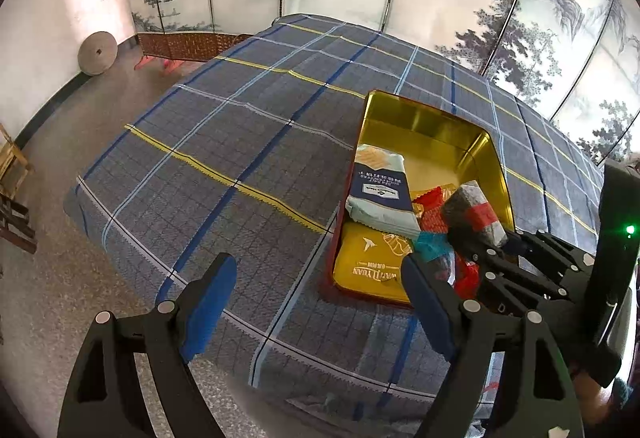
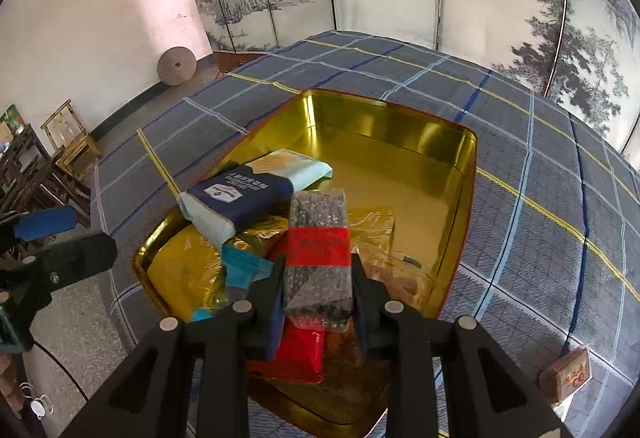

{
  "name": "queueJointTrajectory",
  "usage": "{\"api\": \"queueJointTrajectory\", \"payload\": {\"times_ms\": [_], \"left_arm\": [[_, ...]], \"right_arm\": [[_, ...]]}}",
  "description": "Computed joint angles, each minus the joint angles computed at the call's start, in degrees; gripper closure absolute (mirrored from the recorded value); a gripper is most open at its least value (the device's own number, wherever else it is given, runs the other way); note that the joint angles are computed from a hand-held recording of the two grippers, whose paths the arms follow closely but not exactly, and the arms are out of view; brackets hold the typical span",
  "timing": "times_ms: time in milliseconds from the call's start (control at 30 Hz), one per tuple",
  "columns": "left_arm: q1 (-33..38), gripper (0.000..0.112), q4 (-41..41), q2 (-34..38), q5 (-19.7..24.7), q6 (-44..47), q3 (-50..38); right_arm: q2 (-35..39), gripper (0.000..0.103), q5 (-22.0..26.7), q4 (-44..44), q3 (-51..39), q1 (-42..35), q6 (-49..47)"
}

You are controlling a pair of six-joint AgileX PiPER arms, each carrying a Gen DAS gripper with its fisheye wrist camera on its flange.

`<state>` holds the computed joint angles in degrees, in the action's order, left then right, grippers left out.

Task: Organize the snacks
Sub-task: 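Carry the grey packet into the tin and open the right gripper, then grasp the sesame-candy box with the right gripper while the left grasps the wafer packet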

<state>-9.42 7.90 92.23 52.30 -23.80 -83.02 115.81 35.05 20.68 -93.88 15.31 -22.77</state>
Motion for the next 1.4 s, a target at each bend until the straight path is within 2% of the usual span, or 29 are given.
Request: {"api": "queueJointTrajectory", "payload": {"times_ms": [167,300,600,800,900,1167,1400], "left_arm": [[-0.23,0.031,0.60,-0.38,0.23,-0.59,-0.05],[-0.68,0.031,1.05,-0.51,0.41,-0.75,-0.12],[-2.95,0.031,1.79,-0.40,0.77,-1.17,-0.77],[-6.55,0.031,2.39,0.41,0.68,-0.95,-1.59],[-8.80,0.031,2.61,1.15,0.48,-0.73,-2.18],[-14.54,0.031,2.59,4.65,1.04,1.15,-5.39],[-18.63,0.030,1.54,7.36,1.31,4.45,-8.54]], "right_arm": [[-0.09,0.072,1.08,1.93,-0.42,-0.64,-1.26],[-1.24,0.060,0.46,3.48,0.22,-1.18,-2.27],[-5.32,0.059,-0.64,7.69,3.17,-4.59,-5.98],[-10.21,0.057,-2.29,10.27,9.58,-10.94,-11.40],[-11.61,0.051,-4.66,7.48,12.79,-14.83,-11.62],[-8.05,0.050,-1.51,9.09,13.53,-25.75,-18.18],[-5.11,0.049,-0.60,14.76,13.46,-27.66,-25.44]]}}
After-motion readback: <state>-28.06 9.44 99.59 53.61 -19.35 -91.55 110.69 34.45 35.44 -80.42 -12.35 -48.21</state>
